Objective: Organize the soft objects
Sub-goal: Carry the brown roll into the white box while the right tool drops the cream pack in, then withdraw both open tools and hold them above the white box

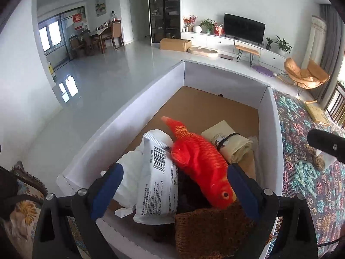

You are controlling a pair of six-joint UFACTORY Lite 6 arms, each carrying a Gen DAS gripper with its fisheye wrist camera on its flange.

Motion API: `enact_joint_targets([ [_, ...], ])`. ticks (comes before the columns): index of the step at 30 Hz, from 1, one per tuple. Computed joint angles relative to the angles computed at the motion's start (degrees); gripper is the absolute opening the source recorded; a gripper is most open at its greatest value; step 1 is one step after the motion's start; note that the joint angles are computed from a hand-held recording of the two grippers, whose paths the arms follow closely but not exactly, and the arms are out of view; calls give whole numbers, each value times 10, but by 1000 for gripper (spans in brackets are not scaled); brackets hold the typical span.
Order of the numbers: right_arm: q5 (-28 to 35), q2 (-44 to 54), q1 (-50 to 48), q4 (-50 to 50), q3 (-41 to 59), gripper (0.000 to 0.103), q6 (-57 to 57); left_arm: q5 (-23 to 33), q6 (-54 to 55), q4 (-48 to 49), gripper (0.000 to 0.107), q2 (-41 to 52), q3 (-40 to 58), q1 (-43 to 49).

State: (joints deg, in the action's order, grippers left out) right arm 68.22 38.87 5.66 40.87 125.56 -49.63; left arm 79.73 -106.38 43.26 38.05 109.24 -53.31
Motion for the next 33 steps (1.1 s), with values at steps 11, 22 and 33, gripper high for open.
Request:
enact_joint_targets([
  [11,-79,-123,-6,-62,-177,72,-16,128,55,-4,97,71,127,-22],
  [22,-106,-182,4,-71,-247,72,-49,157,80,10,97,100,189,-28],
  [33,-101,-200,5,-66,-274,72,-64,143,89,-1,97,101,192,-29],
])
